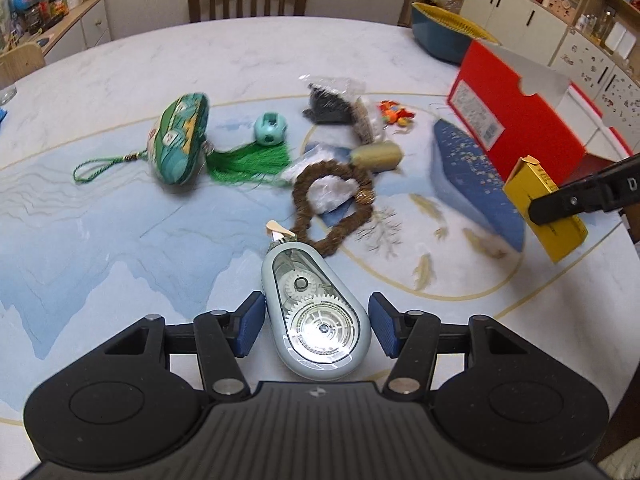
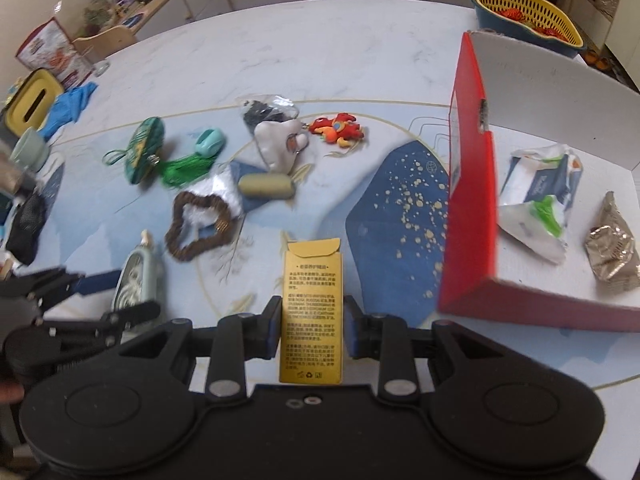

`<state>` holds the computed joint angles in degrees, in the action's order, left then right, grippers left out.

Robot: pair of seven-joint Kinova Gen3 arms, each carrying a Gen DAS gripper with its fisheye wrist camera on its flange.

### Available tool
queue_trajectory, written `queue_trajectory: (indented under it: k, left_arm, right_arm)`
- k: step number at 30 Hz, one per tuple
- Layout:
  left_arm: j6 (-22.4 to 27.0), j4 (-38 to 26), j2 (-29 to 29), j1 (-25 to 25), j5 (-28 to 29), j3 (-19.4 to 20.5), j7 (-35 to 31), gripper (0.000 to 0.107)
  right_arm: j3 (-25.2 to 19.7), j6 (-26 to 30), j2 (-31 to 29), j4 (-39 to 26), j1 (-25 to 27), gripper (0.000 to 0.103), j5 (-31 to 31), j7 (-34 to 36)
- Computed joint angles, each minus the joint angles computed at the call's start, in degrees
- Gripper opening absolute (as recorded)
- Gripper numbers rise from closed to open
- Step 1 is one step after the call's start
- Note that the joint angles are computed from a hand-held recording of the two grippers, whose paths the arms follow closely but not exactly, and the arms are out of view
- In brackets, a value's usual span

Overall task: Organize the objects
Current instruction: 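Grasp the yellow box with the right tool while the left tool grasps the tape dispenser, then carry the yellow box and tape dispenser into the red box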

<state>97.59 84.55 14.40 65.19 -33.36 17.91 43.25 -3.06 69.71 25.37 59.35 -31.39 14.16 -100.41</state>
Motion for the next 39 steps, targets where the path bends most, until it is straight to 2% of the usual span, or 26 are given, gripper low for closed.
queue_trajectory:
  k: [6,14,21,30,39]
  left_arm:
    - [2.5,-5.3,0.9,-0.4,-2.4,-0.5,-5.9,0.057]
    - [4.5,-14.0,3.0,-1.3,-7.7,-3.2,-17.1,0.057]
    - [2.6,-21.4,5.7,-3.4,-9.2,-6.6,-27.1,0.057]
    - [-0.2,-32.6,11.3,-6.4,-8.3,-12.1,-41.4,0.057]
    - [-2.9,-44.6,18.2,-10.4,-3.3,-17.4,-53.1,0.057]
  right_arm:
    - [-0.6,1.8,-2.8,-0.2,1.5,0.029,-1.0,3.5]
    - [-0.7,3.5,-5.7,-1.6,5.2,0.029,-2.8,8.6]
    - [-0.1,5.4,-6.9,-4.8,10.1,0.029,-5.3,13.5]
    - [1.6,6.2,-6.0,-11.4,17.0,0.029,-8.1,18.9]
    - [3.2,9.1,0.3,-23.2,22.2,0.029,-10.1,20.4]
